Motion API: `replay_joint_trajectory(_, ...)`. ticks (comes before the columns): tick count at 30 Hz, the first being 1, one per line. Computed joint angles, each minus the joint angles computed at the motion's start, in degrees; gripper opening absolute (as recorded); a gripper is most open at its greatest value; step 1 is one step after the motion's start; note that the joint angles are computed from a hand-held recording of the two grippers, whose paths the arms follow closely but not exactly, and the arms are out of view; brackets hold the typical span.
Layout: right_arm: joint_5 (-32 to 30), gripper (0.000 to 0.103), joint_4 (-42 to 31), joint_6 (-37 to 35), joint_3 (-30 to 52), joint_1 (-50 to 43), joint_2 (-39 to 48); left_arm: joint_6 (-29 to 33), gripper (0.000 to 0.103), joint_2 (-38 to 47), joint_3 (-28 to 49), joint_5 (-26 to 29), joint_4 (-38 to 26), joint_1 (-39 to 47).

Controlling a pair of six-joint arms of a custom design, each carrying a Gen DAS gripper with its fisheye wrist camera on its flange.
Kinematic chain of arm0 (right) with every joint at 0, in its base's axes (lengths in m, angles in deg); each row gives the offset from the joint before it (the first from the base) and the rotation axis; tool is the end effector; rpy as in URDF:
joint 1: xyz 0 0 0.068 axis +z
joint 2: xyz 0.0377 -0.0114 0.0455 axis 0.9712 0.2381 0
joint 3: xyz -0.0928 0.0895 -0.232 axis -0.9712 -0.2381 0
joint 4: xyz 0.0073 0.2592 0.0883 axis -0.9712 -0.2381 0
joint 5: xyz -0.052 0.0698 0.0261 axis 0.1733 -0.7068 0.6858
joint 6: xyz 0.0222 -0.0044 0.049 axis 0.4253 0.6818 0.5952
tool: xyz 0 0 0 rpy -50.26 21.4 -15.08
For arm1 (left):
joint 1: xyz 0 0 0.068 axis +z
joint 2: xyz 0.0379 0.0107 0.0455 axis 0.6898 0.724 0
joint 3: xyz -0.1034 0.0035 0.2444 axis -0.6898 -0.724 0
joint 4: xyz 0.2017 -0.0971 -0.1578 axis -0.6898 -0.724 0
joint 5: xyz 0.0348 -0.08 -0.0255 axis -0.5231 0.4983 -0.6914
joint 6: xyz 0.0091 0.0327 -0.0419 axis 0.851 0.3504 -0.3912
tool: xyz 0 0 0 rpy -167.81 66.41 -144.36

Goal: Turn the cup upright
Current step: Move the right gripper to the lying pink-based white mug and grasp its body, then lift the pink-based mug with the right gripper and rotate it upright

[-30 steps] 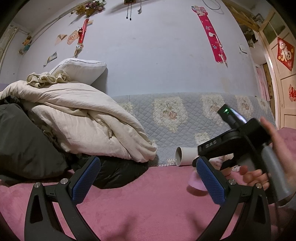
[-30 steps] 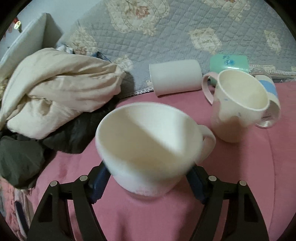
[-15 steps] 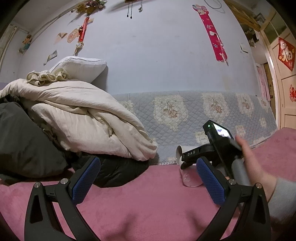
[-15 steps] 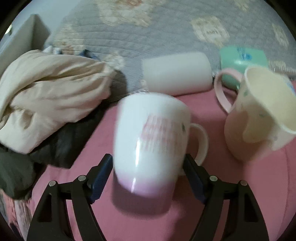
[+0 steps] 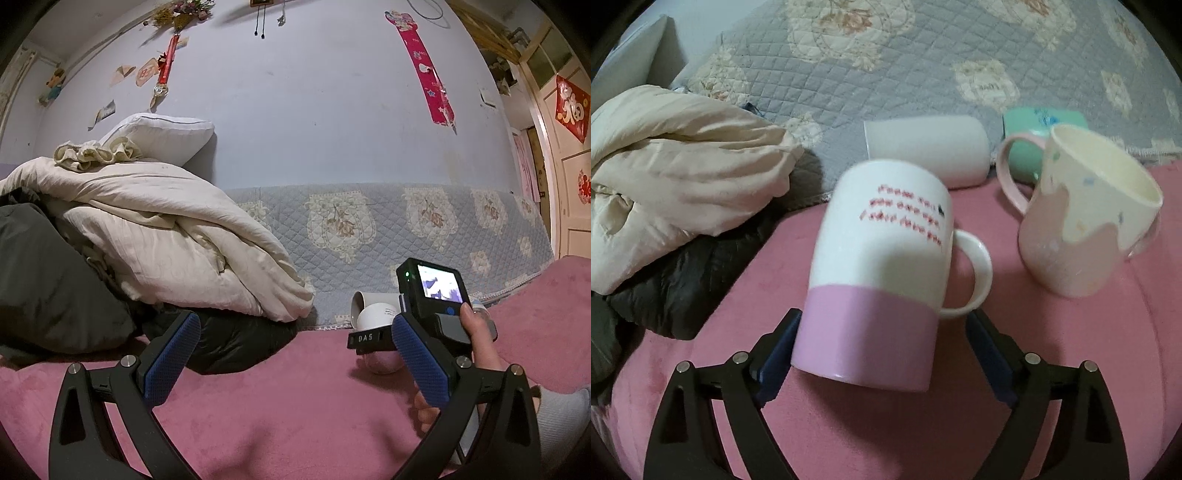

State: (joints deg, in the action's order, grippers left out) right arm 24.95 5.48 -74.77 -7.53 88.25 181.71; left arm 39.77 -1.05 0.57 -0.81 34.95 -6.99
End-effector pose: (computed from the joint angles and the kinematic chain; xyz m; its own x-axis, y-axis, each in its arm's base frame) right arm 0.4269 0.0974 0.1307 -0.8000 0.0186 -0.5997 -0.1678 0.9527 0.2534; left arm 0.1802 -0.1718 0.1890 -0.0916 0.0129 -0.9957 -0.1332 0.9908 0.0251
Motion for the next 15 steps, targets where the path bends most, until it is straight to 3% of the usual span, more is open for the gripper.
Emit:
replay_joint_trajectory(1, -0.26, 0.068, -0.39, -0.42, 0.50, 0.13, 0.41, -0.10, 0.103, 0.03, 0.05, -0.10, -0.06, -0.02)
replay_joint_trajectory(9, -1.91, 0.067, -0.17, -2.49, -3.54, -1.36, -4.28, -0.45, 0.103, -0.81, -0.39, -0.21, -0.24, -0.07)
replay_joint_trajectory(15, -5.65, 0.067, 0.87, -5.90, -15.55, -3.66, -15.35, -0.60, 0.103, -1.49, -0.90, -0.73, 0.24, -0.02)
